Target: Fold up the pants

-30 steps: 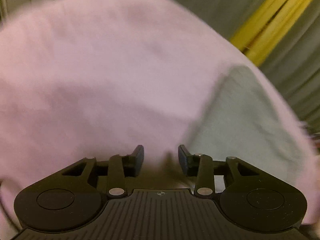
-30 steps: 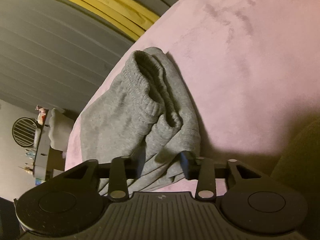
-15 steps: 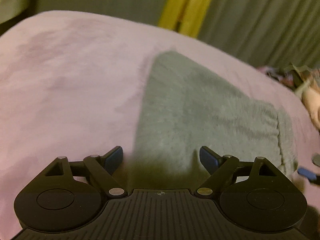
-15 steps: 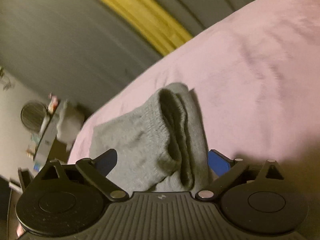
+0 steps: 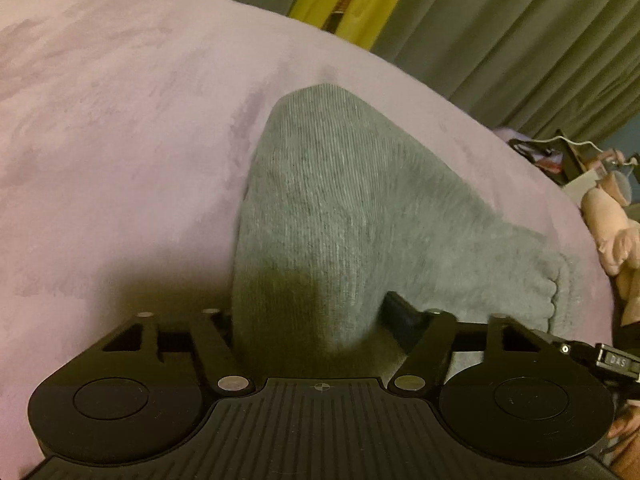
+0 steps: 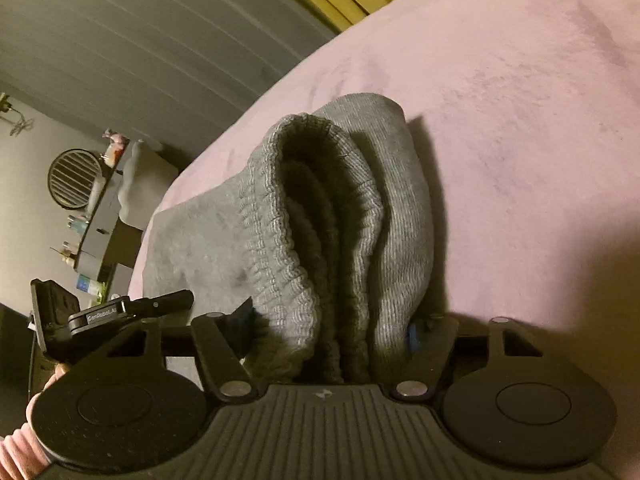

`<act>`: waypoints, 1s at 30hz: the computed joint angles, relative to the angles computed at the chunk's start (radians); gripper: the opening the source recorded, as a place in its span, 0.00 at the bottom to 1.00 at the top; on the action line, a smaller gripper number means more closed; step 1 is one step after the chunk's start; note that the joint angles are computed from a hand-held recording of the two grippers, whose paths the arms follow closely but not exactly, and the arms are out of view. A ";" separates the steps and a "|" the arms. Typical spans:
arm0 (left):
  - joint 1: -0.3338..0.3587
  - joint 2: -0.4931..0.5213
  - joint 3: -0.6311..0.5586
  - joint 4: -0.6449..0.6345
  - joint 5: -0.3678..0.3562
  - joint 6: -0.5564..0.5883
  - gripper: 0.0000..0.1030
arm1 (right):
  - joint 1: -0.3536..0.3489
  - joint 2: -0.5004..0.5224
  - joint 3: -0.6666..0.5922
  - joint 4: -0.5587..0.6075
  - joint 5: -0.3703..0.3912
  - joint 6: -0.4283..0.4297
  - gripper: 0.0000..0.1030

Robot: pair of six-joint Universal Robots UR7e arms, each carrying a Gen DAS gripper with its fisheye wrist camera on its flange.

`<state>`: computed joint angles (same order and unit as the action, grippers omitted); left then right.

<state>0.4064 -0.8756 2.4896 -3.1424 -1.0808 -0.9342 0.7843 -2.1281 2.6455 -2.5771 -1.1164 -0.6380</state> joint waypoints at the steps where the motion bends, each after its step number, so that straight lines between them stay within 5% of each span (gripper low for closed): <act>1: -0.004 -0.005 0.009 -0.015 -0.002 0.000 0.54 | -0.001 -0.001 0.003 -0.003 0.002 0.005 0.62; 4: -0.020 -0.038 0.015 -0.009 0.000 -0.019 0.38 | 0.016 -0.044 0.019 -0.022 -0.006 0.000 0.56; 12: -0.086 -0.069 -0.009 -0.026 0.074 -0.007 0.35 | 0.078 -0.144 0.011 -0.041 0.100 0.054 0.52; 15: -0.114 -0.047 -0.036 -0.032 0.159 0.017 0.43 | 0.094 -0.130 -0.014 -0.128 0.102 0.083 0.53; 16: -0.115 -0.049 -0.058 0.027 0.180 -0.016 0.60 | 0.108 -0.110 -0.024 -0.169 0.085 0.112 0.59; 17: -0.118 -0.056 -0.085 0.123 0.207 -0.074 0.71 | 0.140 -0.083 -0.032 -0.234 0.026 0.146 0.73; 20: -0.140 -0.076 -0.118 0.320 0.236 -0.163 0.81 | 0.262 -0.013 -0.005 -0.529 -0.247 0.200 0.82; 25: -0.191 -0.017 -0.107 0.380 0.169 -0.133 0.90 | 0.229 -0.074 0.071 -0.590 -0.224 0.088 0.82; 27: -0.194 0.021 -0.121 0.477 0.119 -0.151 0.91 | 0.300 0.017 0.089 -0.699 -0.354 0.090 0.82; 30: -0.259 0.046 -0.070 0.447 0.166 -0.196 0.93 | 0.381 0.232 0.109 -0.906 -0.591 0.017 0.82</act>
